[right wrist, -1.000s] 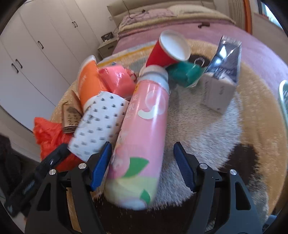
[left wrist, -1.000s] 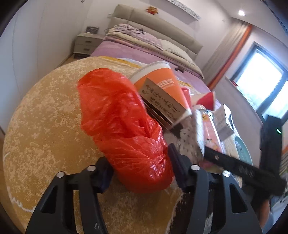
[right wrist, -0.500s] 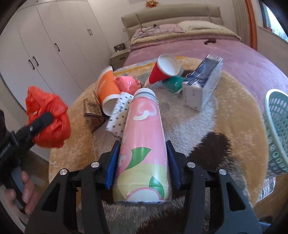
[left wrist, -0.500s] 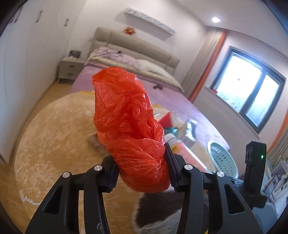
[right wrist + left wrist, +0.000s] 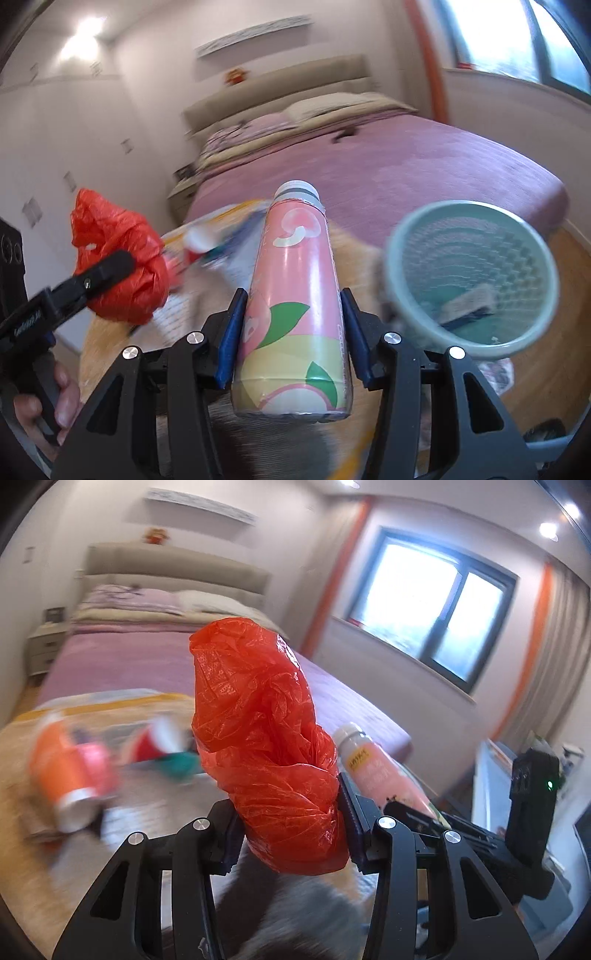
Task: Collect trash
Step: 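Carry bag and pink bottle into the teal basket and open both tools, then move both tools back to the cardboard booklet and polka-dot bag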
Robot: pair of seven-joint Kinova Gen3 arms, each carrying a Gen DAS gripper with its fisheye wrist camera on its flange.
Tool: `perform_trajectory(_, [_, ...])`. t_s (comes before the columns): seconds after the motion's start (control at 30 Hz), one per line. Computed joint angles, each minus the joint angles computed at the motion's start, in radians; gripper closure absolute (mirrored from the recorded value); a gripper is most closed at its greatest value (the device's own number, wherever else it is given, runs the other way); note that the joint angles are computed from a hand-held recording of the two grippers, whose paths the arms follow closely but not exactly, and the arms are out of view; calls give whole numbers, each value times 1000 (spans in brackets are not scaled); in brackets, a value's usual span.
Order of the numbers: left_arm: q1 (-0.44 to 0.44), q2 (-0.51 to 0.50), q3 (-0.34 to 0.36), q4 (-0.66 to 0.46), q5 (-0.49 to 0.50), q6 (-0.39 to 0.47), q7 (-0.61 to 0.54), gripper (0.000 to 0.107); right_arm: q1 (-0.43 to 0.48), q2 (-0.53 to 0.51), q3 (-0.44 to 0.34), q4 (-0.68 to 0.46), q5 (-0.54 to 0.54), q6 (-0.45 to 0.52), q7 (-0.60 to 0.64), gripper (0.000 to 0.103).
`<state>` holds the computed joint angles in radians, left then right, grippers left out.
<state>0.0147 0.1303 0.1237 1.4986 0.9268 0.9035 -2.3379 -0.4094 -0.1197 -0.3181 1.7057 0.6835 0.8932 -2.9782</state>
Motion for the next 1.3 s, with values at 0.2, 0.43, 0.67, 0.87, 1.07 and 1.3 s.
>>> perform_trajectory(0.2, [137, 169, 91, -178, -124, 8, 115, 64, 118, -59, 89, 96, -62, -20, 21, 56])
perform_trajectory(0.43, [290, 367, 137, -388, -340, 41, 275, 64, 240, -19, 187, 165, -201, -112, 133, 56])
perform_trajectory(0.67, [384, 513, 136, -558, -491, 118, 404, 61, 279, 26, 199, 176, -233, -126, 150, 56])
perform_trajectory(0.87, [371, 490, 158, -509, -506, 77, 383, 38, 295, 19, 224, 195, -289, -158, 192, 48])
perform_trajectory(1.07, [293, 394, 184, -381, -438, 20, 311, 37, 297, -24, 177, 201, -251, -150, 145, 48])
perform_trajectory(1.3, [175, 258, 194, -227, -294, -50, 205, 37, 261, -43, 95, 151, -170, -117, 96, 48])
